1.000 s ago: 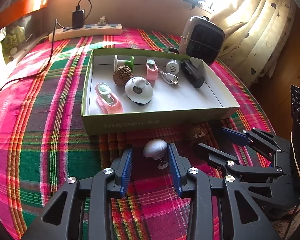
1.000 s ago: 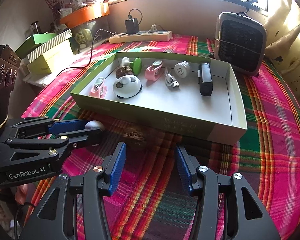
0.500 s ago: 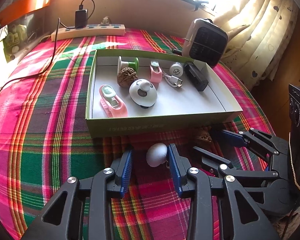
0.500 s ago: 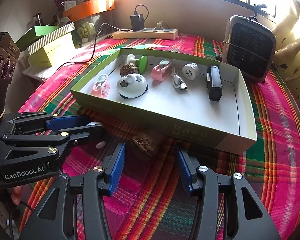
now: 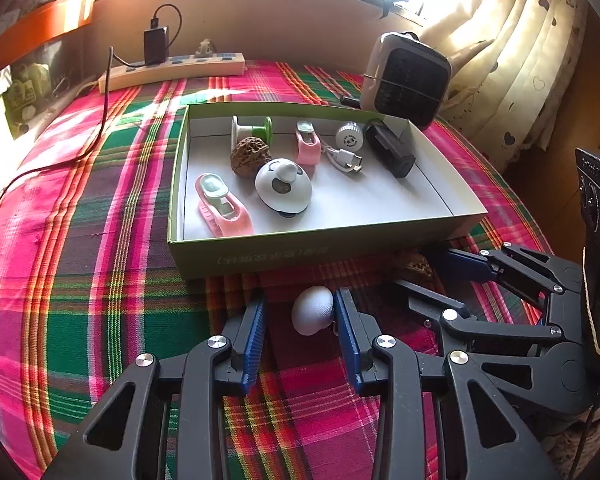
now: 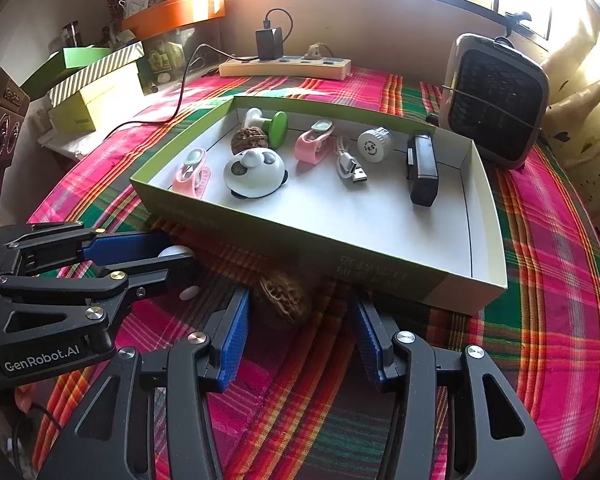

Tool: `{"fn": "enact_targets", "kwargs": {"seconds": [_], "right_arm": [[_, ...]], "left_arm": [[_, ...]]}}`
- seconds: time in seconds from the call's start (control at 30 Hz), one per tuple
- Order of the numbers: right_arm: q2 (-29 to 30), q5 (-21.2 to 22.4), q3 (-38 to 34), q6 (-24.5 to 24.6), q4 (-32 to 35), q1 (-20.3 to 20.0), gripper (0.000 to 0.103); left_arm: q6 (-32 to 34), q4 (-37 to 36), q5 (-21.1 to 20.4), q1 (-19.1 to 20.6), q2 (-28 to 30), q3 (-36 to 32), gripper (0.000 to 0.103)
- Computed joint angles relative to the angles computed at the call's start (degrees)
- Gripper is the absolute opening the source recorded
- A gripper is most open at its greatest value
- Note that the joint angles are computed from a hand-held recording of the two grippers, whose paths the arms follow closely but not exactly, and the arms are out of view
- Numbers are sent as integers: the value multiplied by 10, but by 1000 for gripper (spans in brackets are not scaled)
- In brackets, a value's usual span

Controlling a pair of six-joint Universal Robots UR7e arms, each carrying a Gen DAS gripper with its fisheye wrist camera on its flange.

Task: Organize objects
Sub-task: 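Grasp the white mushroom-shaped piece with the left tool, then grasp the brown walnut with the right tool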

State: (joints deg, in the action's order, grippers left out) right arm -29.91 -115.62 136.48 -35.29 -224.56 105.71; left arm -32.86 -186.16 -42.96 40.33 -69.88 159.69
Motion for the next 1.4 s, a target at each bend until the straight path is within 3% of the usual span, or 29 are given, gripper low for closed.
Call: {"fn": "enact_targets", "kwargs": {"seconds": [0.33, 1.4], "right_arm": [[-2, -3, 2, 2, -7, -3, 30], [-5, -4, 7, 8, -9, -3, 30]], "left_arm": [[13, -16, -7, 2, 7, 0, 21], [1, 5, 7, -9, 3, 2, 20]]}}
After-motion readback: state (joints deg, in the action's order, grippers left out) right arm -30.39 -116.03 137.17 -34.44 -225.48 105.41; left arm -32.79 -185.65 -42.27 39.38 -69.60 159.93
